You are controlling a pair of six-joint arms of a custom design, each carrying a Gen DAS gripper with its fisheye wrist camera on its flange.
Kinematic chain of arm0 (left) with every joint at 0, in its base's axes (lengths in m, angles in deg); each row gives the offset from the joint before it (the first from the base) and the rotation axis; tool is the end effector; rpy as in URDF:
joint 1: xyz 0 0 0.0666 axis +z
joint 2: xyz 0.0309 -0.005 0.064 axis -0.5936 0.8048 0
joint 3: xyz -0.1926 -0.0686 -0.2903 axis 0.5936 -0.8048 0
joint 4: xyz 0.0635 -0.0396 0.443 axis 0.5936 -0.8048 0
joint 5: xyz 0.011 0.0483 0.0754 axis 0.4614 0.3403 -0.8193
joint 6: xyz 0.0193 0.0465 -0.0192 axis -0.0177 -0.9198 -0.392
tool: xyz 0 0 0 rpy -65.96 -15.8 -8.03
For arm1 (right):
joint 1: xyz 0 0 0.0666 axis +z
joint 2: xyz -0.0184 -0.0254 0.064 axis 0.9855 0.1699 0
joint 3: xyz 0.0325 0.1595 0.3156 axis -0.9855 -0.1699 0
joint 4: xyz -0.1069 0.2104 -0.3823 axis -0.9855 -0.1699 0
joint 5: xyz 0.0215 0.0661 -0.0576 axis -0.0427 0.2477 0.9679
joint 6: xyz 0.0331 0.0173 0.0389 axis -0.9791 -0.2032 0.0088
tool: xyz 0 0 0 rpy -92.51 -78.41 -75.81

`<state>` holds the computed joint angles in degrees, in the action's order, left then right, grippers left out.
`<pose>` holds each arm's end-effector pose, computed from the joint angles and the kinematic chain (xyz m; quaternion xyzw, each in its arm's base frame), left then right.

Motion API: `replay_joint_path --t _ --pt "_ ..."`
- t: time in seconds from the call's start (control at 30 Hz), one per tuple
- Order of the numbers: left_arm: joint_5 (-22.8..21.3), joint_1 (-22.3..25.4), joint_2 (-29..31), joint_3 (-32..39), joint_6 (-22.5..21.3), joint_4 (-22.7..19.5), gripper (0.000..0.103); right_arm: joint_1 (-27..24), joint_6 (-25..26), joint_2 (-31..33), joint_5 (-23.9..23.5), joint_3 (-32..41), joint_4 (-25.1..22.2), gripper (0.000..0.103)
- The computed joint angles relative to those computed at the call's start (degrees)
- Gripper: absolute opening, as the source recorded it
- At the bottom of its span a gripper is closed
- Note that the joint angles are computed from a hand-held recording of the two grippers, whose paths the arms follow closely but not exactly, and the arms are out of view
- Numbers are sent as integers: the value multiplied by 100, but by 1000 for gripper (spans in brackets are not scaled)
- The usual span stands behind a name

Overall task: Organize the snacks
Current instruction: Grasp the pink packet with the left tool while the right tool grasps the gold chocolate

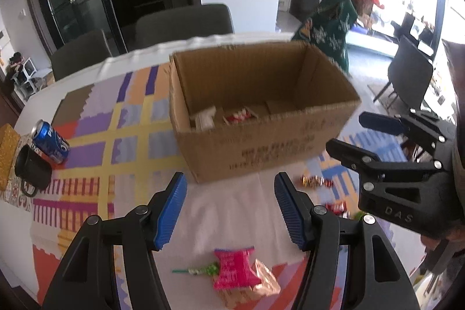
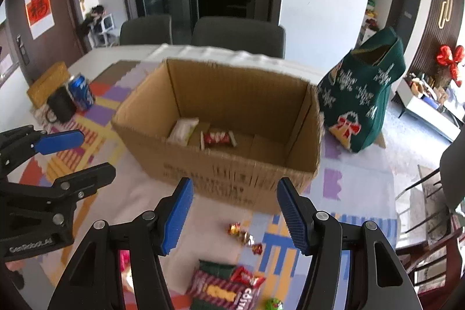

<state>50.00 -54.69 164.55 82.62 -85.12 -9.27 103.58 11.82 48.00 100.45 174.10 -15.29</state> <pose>0.6036 -0.2019 0.4063 0.2004 0.9353 -0.0597 0.2854 0.6087 0.2540 0.4087 -0.0419 0.9468 -0.0004 0.3192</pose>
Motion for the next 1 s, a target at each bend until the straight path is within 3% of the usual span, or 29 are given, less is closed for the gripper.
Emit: replay_joint_path --t 0.23,0.37,0.7,1.0 --pt "1 -59 31 -124 -136 -612 62 -7 221 96 -171 4 -468 61" --pt "-152 -125 35 -262 -184 -760 62 9 404 191 -163 46 -722 61" --pt "-316 -172 430 -138 -266 -1528 62 -48 680 718 -280 512 -1525 61" --pt "-242 -92 851 122 -92 -1943 57 -114 639 1061 -195 680 -1750 61"
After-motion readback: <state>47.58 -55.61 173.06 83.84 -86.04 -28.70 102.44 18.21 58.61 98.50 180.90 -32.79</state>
